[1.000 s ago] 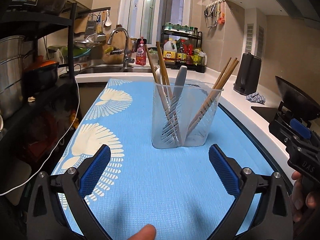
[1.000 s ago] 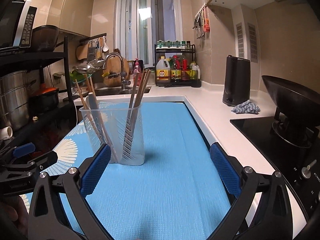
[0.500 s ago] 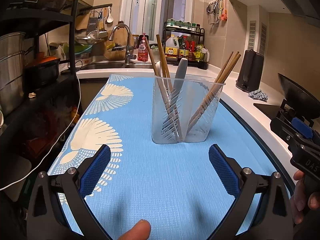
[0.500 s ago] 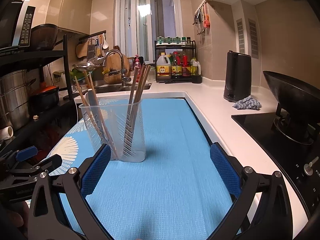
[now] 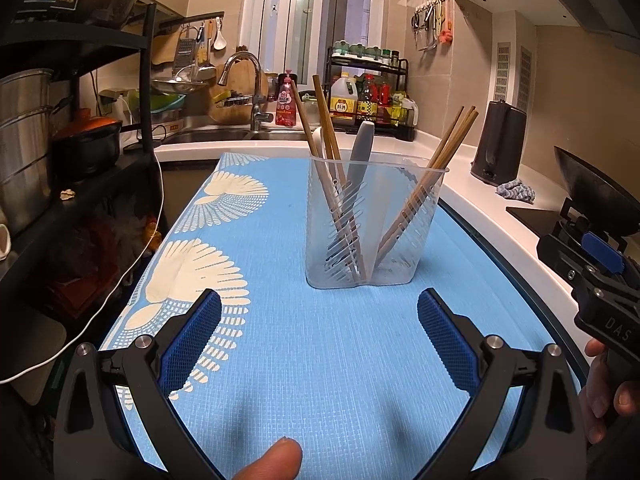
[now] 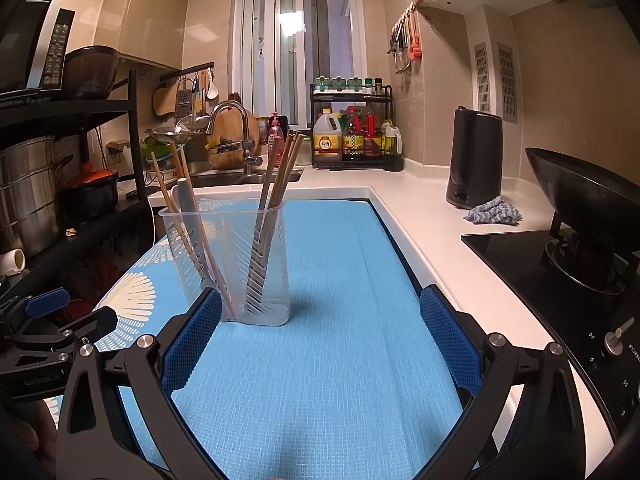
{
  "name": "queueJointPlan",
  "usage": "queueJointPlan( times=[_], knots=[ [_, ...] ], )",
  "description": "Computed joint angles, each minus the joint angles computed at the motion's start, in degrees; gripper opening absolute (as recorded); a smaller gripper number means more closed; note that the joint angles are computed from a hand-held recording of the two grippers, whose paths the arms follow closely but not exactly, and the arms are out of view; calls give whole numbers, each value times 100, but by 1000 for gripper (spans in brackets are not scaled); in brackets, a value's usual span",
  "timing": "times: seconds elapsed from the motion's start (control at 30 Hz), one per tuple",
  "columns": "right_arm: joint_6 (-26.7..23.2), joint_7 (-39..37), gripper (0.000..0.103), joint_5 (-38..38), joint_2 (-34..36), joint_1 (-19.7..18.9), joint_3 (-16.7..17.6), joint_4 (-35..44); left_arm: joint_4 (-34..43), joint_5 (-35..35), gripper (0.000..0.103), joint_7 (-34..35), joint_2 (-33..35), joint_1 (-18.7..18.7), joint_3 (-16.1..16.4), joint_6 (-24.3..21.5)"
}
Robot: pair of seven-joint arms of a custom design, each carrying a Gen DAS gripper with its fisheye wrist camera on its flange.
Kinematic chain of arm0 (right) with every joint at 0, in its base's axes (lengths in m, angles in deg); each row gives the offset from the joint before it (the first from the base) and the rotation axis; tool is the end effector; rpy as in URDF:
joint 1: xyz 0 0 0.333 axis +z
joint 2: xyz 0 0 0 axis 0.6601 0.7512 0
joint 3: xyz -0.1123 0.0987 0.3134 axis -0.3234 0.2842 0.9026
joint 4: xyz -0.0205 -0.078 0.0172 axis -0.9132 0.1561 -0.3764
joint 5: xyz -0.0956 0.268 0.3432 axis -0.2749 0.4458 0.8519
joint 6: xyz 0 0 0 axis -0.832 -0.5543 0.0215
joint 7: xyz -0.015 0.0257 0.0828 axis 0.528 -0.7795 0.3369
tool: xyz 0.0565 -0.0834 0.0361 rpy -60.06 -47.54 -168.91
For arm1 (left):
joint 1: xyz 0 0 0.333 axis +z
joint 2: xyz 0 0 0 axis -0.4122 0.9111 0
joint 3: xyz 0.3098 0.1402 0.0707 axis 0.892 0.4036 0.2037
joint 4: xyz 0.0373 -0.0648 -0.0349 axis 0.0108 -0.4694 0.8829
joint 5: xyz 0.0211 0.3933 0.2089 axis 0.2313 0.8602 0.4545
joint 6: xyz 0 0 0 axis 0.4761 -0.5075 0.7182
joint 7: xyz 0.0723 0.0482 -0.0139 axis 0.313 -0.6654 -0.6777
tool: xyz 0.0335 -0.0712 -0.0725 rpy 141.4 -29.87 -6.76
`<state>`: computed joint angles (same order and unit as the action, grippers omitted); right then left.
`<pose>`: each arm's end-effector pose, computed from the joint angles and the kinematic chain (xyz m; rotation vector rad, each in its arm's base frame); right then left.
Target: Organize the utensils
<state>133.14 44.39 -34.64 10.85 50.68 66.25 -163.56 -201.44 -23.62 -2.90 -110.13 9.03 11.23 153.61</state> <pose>0.4605 0.0903 0.4639 -1.4716 1.3598 -0.9477 0.4416 -0.1928 0.4617 -1.6252 1.5396 -0.9865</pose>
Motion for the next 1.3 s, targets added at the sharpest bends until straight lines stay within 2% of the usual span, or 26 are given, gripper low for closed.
queueJointPlan(
  times=[0.67,1.3],
  knots=[
    [25,-43,98,79,14,15,28,7,25,60,95,-87,-97,174,-172,28],
    [18,-66,98,92,16,21,31,11,19,-9,95,41,-78,131,-152,101]
  ],
)
